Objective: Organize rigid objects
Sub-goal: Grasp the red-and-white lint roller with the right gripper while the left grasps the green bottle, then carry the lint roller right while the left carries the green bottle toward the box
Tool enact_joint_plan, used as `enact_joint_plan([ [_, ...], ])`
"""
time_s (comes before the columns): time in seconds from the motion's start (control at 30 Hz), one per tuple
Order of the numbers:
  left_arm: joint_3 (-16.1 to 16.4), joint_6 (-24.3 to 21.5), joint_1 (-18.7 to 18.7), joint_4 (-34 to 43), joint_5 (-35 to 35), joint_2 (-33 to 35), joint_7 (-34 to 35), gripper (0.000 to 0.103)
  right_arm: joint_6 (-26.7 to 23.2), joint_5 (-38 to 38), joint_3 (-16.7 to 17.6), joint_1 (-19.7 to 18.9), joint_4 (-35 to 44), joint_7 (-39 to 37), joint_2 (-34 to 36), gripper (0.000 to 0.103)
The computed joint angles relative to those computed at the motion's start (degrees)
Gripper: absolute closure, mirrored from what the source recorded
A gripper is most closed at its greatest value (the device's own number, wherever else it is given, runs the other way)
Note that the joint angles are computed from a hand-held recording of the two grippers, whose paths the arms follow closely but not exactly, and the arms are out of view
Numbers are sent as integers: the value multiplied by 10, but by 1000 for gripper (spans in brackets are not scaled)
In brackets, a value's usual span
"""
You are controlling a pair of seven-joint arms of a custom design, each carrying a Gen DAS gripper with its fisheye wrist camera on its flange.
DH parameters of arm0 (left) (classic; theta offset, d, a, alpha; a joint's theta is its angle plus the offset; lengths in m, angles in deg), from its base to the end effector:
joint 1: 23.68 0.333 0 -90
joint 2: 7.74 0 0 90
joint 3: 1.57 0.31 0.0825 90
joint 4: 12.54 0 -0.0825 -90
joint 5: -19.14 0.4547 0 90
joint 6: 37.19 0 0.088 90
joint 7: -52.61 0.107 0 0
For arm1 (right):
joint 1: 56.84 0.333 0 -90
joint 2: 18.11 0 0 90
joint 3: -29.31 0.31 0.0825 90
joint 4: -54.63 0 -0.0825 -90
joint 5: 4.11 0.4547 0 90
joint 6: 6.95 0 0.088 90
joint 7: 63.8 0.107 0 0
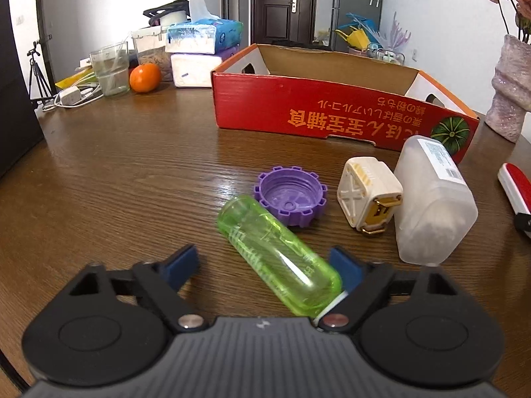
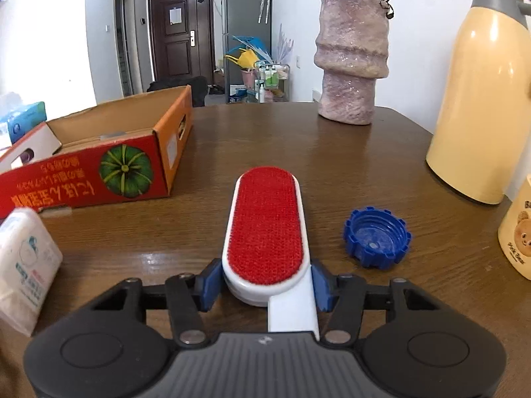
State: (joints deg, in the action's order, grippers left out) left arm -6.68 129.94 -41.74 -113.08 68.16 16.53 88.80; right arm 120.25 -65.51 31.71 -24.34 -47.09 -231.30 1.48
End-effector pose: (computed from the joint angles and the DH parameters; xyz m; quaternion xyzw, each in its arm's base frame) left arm 0.6722 -0.3313 0.3553 -0.5762 0.7131 -0.3076 0.2547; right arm 0.6078 0.3874 0.3482 -0.4479 0.7900 -0.3625 0.2092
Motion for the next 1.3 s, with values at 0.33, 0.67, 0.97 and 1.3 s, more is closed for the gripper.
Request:
enact_joint_plan([
  [0.33,-20,34,26,-18,-42,-9,43,68,-20,-22,13,20,-28,36,-20,49],
  [0.67,-34,47,41,-29,-87,-12,93,71,-20,-38,30,34,-48,66,-35,49],
  [0.97,-61,63,73,-39,-136,-12,175,71,-28,-8,34,34,-39,63,-34,40],
  [1.3,-65,68,85,-38,-172,-8,223,69,-39,43,20,27,18,-11,3,48],
])
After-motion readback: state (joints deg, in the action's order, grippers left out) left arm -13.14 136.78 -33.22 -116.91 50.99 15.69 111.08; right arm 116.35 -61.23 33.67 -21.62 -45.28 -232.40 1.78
